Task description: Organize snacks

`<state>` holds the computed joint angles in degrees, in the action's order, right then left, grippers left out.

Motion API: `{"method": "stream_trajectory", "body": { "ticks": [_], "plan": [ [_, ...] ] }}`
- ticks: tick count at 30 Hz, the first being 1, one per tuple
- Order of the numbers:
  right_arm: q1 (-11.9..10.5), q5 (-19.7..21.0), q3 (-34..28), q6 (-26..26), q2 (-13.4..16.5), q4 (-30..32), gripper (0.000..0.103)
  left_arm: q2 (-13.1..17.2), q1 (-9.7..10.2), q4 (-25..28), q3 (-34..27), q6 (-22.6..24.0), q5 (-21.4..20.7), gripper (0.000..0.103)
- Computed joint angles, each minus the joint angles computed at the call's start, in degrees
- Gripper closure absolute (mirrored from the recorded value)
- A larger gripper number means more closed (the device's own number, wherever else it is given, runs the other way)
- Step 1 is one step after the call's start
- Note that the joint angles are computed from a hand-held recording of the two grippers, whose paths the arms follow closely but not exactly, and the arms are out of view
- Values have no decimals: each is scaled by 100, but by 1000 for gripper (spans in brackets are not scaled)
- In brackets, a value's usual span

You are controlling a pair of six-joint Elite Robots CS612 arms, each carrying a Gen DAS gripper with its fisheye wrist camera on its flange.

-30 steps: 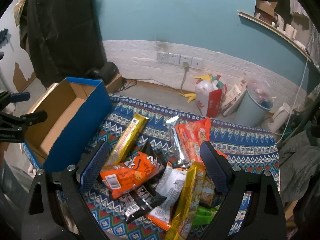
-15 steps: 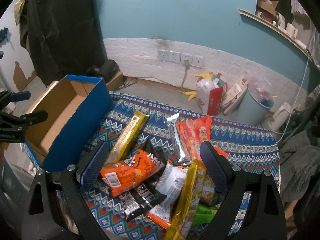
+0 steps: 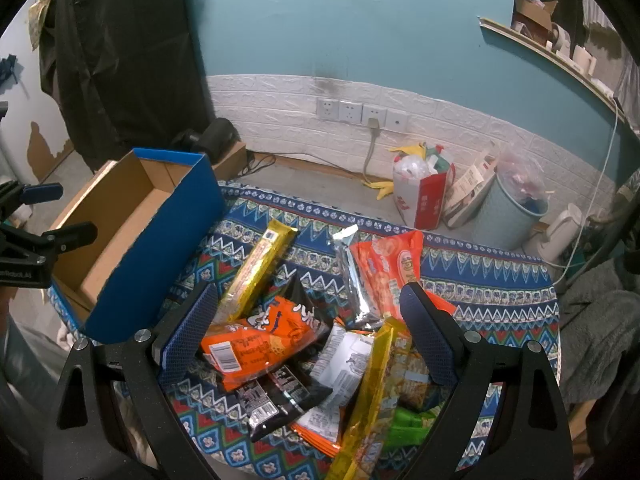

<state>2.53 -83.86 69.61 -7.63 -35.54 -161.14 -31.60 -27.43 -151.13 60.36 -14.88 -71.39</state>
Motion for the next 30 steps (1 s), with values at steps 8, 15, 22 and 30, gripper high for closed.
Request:
{"method": "stream_trajectory", "body": {
  "ticks": [8, 15, 22, 30],
  "plan": [
    [-9, -11, -29, -24, 6, 71, 12, 9, -19, 7, -10, 26, -8, 2],
    [-29, 0, -12, -24, -16, 110, 12, 21, -34, 23, -38, 66, -20, 2],
    [-45, 4, -7, -29, -26, 136, 12, 31, -33, 37, -57, 85, -23, 2],
    [-46, 6, -3, -28, -28, 135, 12, 33, -34, 29, -57, 72, -26, 2]
  ]
}}
